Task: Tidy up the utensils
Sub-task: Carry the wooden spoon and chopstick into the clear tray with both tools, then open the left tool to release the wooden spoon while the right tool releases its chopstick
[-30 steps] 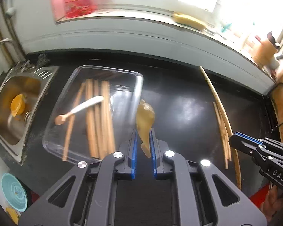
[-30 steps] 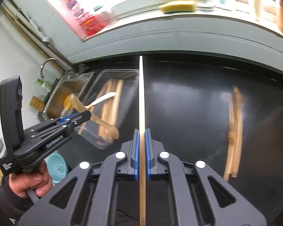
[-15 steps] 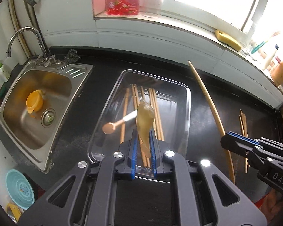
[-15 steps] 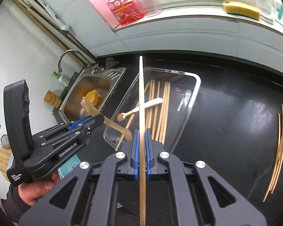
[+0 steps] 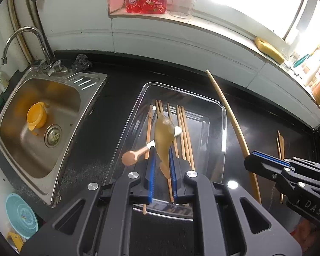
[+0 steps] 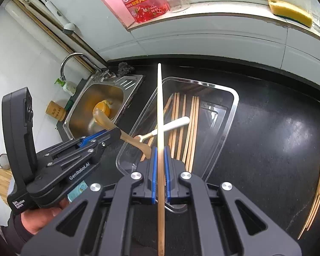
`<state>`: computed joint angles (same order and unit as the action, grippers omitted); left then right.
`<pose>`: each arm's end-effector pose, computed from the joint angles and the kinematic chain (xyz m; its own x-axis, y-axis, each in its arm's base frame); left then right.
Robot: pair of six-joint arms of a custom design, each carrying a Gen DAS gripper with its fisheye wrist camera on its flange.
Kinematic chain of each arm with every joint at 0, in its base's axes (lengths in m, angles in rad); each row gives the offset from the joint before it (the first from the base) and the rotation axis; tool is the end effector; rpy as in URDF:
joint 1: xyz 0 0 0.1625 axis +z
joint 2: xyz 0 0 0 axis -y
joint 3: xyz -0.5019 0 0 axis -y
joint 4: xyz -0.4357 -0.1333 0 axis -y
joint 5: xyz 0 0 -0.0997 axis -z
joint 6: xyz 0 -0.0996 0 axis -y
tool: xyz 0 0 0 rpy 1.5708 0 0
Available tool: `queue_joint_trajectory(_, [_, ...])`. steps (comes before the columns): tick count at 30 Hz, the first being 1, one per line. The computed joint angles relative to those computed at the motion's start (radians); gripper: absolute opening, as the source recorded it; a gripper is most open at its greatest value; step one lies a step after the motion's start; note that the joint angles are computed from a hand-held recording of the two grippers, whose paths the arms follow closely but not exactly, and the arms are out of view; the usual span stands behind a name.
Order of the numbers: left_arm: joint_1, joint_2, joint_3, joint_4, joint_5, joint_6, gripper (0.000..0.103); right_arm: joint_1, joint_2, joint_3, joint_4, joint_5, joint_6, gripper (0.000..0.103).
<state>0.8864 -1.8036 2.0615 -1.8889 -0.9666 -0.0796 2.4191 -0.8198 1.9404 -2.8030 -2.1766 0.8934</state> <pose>-0.1121 -0.4377 0.4639 -0.7073 0.4307 -0.5605 0.5766 0.8102 -0.1051 0.5309 -0.3659 0.0668 -0.9514 0.1518 0.2679 -0.0066 0.8597 -0.5107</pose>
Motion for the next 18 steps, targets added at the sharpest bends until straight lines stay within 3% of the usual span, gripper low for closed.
queue_joint_trajectory(18, [0.085,0.151,-0.009,-0.093,0.007,0.069,0.012,-0.111,0.058,-0.018,-0.009,0.08,0.007,0.007])
